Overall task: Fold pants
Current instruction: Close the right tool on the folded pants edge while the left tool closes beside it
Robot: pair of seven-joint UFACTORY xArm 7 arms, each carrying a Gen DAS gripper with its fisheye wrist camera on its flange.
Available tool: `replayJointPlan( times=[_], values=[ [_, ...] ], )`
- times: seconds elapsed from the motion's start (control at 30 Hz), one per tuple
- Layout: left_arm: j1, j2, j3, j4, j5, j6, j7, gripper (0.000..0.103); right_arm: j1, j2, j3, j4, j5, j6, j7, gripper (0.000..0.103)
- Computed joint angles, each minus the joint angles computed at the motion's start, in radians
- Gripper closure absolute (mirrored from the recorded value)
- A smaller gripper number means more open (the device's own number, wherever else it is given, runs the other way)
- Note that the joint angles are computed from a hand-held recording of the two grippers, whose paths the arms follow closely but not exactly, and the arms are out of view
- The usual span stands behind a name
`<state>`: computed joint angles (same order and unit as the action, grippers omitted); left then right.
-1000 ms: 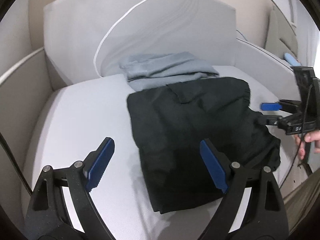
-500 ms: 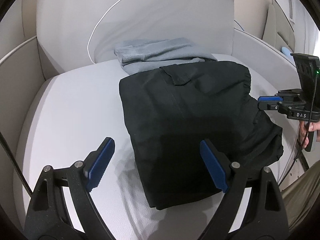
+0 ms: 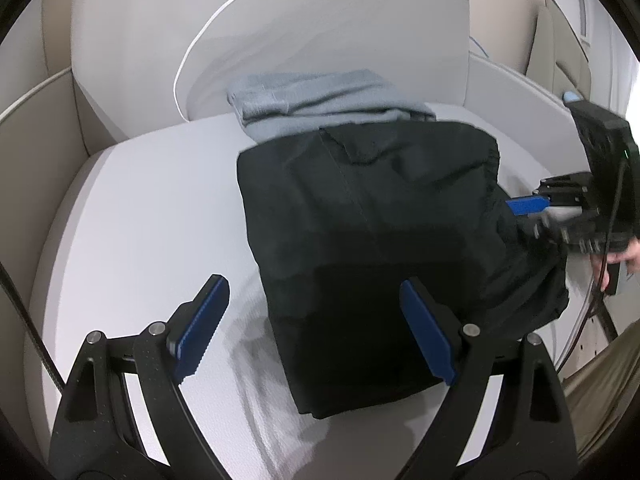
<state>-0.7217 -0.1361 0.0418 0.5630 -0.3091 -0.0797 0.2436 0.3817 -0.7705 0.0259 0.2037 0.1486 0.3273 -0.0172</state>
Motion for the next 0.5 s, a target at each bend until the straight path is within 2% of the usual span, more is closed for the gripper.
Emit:
replayJointPlan(
  times=[0.03, 0.07, 0.1, 0.13, 0.17, 0.2, 0.23, 0.27, 0.3, 0.37, 0.4, 0.5],
  values=[
    [0.005, 0.002, -0.006, -0.001, 0.006, 0.0, 0.0, 0.017, 0.015, 0.004, -0.041, -0.005, 0.021, -0.01, -0.014, 0.091],
    [0.005, 0.004, -0.008, -0.001, 0.01, 0.002, 0.002, 0.019, 0.037, -0.008, -0.086, -0.014, 0.046, -0.016, -0.039, 0.092],
    [-0.016, 0.005, 0.009, 0.001, 0.001, 0.009, 0.018, 0.031, 0.04, -0.023, -0.095, -0.023, 0.058, -0.021, -0.045, 0.094],
    [-0.048, 0.006, 0.036, 0.005, -0.023, 0.017, 0.046, 0.044, 0.029, -0.047, -0.092, -0.037, 0.062, -0.019, -0.045, 0.095],
    [-0.072, 0.006, 0.055, 0.011, -0.05, 0.026, 0.075, 0.072, 0.014, -0.076, -0.082, -0.052, 0.062, -0.017, -0.04, 0.095],
    [-0.056, 0.003, 0.038, 0.011, -0.056, 0.026, 0.08, 0.091, 0.008, -0.101, -0.077, -0.065, 0.065, -0.018, -0.034, 0.096],
    [-0.068, -0.003, 0.045, 0.009, -0.075, 0.022, 0.097, 0.096, 0.006, -0.136, -0.082, -0.081, 0.071, -0.015, -0.03, 0.096],
    [-0.121, -0.011, 0.088, 0.006, -0.122, 0.018, 0.146, 0.099, 0.002, -0.183, -0.084, -0.101, 0.076, -0.005, -0.024, 0.096],
    [-0.204, -0.022, 0.159, 0.003, -0.179, 0.015, 0.213, 0.102, -0.008, -0.231, -0.078, -0.119, 0.075, 0.012, -0.015, 0.096],
    [-0.271, -0.032, 0.215, 0.005, -0.237, 0.03, 0.284, 0.103, -0.019, -0.314, -0.083, -0.155, 0.079, 0.041, -0.001, 0.096],
    [-0.255, -0.027, 0.2, 0.009, -0.235, 0.049, 0.289, 0.103, -0.019, -0.336, -0.088, -0.17, 0.082, 0.049, 0.005, 0.096],
    [-0.126, 0.004, 0.088, 0.024, -0.149, 0.125, 0.223, 0.103, -0.028, -0.378, -0.118, -0.214, 0.086, 0.081, -0.004, 0.097]
  ],
)
